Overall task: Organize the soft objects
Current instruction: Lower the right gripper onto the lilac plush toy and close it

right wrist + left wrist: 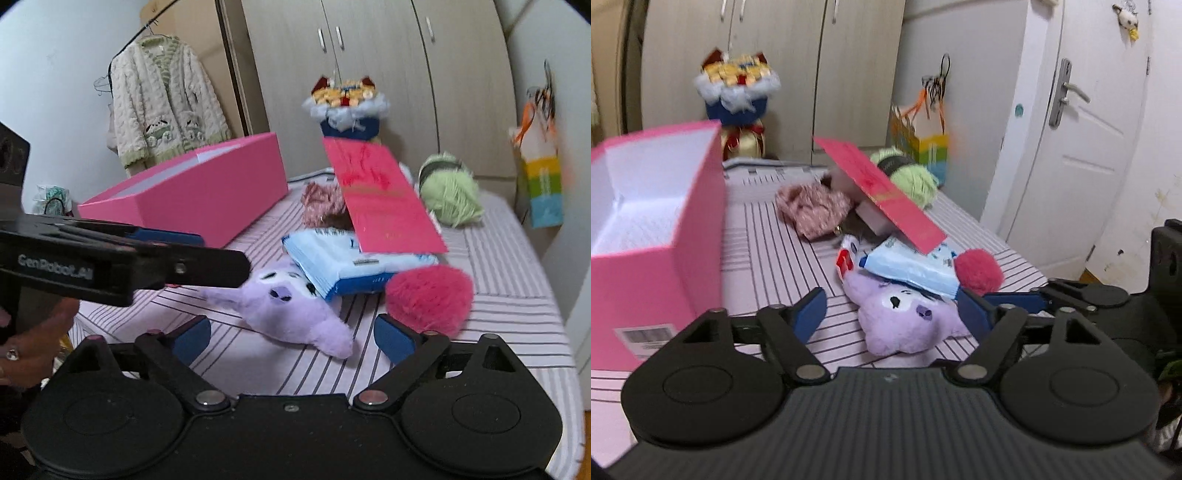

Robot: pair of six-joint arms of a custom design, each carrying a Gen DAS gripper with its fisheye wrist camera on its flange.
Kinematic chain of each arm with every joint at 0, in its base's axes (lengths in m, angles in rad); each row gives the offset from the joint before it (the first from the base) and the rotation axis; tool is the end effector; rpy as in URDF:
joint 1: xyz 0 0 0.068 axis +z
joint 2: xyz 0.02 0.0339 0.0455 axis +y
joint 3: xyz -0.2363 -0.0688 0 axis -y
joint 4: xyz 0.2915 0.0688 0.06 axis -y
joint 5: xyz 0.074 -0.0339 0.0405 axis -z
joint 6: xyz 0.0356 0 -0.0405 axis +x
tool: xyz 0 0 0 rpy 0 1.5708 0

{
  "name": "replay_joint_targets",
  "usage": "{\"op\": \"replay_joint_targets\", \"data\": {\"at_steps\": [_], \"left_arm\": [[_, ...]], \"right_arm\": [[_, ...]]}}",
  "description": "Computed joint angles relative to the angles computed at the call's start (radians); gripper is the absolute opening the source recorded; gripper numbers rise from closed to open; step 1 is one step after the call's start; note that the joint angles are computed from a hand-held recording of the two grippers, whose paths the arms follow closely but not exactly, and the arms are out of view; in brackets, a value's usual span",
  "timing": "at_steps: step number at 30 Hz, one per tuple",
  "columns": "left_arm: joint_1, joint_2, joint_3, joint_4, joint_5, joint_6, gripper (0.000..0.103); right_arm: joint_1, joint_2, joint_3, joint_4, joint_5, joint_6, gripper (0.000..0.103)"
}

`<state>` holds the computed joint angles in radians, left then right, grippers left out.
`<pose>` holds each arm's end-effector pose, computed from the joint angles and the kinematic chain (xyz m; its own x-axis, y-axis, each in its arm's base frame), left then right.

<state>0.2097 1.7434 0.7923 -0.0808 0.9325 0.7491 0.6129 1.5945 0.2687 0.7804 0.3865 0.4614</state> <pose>0.3264 0.0402 0.0621 -0.4247 0.3244 -0.8452 0.7760 0.6113 -0.1553 0.2089 0.1305 0.0260 -0.4998 0.1526 -0.8526 -0.0521 0.9773 0.2055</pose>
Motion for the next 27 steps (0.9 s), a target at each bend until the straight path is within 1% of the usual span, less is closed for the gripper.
{"op": "replay_joint_targets", "data": {"at_steps": [3, 4, 6, 7, 9, 11, 13, 14, 16, 18, 21, 22, 27], "left_arm": [[-0.031, 0.065, 0.055, -0.011, -0.027, -0.016, 0.059], [-0.037, 0.086, 0.073, -0.018, -0.031, -0.02, 0.058], [-0.058, 0.132, 0.118, -0.03, -0.052, -0.037, 0.052], [-0.061, 0.153, 0.142, -0.055, -0.051, -0.034, 0.051], [-0.052, 0.192, 0.195, -0.136, -0.023, -0.014, 0.045], [-0.046, 0.216, 0.227, -0.195, -0.004, 0.01, 0.042], [-0.043, 0.219, 0.226, -0.199, -0.005, 0.013, 0.041], [-0.041, 0.217, 0.222, -0.198, -0.009, 0.01, 0.041], [-0.037, 0.203, 0.203, -0.181, -0.016, -0.006, 0.04], [-0.034, 0.191, 0.193, -0.181, -0.029, -0.011, 0.04], [-0.028, 0.177, 0.204, -0.241, -0.058, -0.025, 0.04], [-0.024, 0.174, 0.206, -0.254, -0.062, -0.017, 0.04], [0.001, 0.152, 0.2, -0.299, -0.063, 0.017, 0.039]], "right_arm": [[-0.054, 0.068, 0.041, 0.019, -0.081, -0.026, 0.092], [-0.063, 0.087, 0.055, 0.024, -0.092, -0.032, 0.092], [-0.082, 0.125, 0.084, 0.028, -0.114, -0.038, 0.093], [-0.09, 0.139, 0.091, 0.04, -0.122, -0.042, 0.092], [-0.101, 0.153, 0.097, 0.055, -0.139, -0.049, 0.092], [-0.094, 0.165, 0.106, 0.063, -0.134, -0.057, 0.088], [-0.072, 0.178, 0.121, 0.056, -0.111, -0.078, 0.08], [-0.049, 0.184, 0.132, 0.042, -0.075, -0.086, 0.079], [-0.011, 0.201, 0.154, 0.023, -0.001, -0.097, 0.072], [0.023, 0.22, 0.159, 0.035, 0.055, -0.091, 0.071], [0.103, 0.292, 0.191, 0.076, 0.19, -0.093, 0.07], [0.119, 0.306, 0.194, 0.091, 0.212, -0.08, 0.07], [0.148, 0.29, 0.188, 0.085, 0.227, -0.049, 0.067]]}}
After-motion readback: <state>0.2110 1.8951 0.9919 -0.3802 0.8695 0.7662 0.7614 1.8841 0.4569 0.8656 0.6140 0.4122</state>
